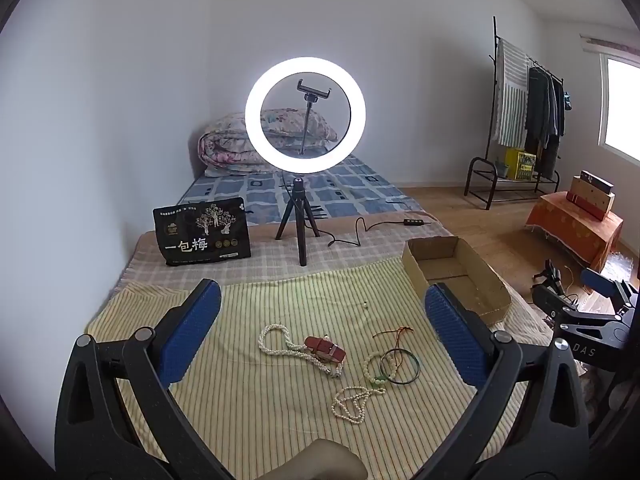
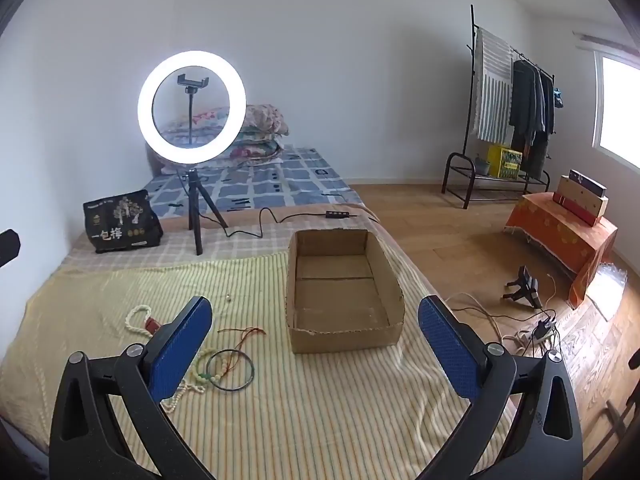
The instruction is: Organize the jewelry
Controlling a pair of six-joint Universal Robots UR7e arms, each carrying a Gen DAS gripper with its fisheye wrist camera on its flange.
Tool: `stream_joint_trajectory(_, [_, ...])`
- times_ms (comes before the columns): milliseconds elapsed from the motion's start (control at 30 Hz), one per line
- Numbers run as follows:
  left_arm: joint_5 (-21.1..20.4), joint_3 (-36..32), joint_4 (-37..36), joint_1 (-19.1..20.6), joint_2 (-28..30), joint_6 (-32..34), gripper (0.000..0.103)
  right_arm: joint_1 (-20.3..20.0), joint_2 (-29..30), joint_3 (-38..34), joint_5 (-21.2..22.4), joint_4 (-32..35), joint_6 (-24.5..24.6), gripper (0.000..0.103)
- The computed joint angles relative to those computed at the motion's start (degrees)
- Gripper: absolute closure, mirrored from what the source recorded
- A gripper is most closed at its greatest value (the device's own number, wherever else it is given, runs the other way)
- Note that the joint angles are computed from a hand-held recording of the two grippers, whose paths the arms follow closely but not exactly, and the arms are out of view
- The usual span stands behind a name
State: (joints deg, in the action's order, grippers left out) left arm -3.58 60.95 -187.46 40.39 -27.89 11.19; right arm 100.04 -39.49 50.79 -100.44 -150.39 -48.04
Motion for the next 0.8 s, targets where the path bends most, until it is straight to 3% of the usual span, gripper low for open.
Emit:
stream_joint_trajectory(33, [-0.2,-1.1,-2.3,0.0,0.7,2.5,0.000,0.0,-0.1,0.2,0.1,0.0,-0.1,0.001])
stream_joint_trajectory(800, [-0.4,-2.4,-6.5,0.0,1.4,7.1,0.000,0.0,-0.1,0.3,0.0,0.2,-0.1,0.001])
